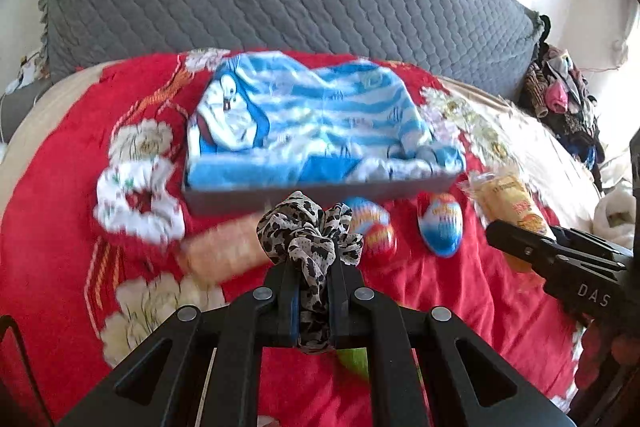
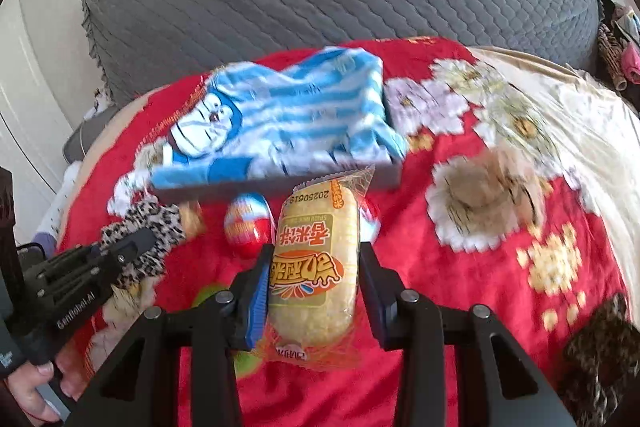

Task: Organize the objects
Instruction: 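Carry both items over the tray and open both tools onto the striped shirt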

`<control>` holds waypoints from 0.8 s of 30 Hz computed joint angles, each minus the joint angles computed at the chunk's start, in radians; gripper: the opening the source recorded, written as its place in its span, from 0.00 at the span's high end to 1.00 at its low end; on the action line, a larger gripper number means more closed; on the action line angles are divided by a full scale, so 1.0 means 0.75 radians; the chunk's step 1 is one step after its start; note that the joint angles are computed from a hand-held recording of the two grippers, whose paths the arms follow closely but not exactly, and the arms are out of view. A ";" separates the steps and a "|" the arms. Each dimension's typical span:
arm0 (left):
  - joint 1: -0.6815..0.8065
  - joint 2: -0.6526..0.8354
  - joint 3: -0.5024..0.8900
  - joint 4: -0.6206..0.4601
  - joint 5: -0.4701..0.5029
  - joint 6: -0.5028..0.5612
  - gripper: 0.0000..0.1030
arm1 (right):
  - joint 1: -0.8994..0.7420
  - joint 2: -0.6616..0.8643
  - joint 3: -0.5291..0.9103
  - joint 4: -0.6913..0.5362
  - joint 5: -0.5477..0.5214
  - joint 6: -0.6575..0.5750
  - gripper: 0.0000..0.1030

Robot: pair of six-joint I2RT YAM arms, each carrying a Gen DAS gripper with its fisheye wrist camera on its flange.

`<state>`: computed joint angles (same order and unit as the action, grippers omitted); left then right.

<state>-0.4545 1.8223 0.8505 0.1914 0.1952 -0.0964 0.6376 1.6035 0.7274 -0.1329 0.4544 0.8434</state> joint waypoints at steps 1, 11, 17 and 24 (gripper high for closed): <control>0.001 0.012 0.031 -0.017 -0.001 0.004 0.91 | -0.027 0.017 0.028 0.008 -0.019 -0.023 0.60; -0.004 0.338 0.533 -0.214 -0.047 0.005 0.90 | -0.267 0.360 0.414 0.064 -0.212 -0.234 0.60; -0.005 0.536 0.828 -0.314 -0.074 -0.007 0.90 | -0.334 0.530 0.578 0.058 -0.263 -0.314 0.61; -0.004 0.752 1.172 -0.462 -0.106 -0.005 0.90 | -0.409 0.685 0.739 0.035 -0.313 -0.386 0.60</control>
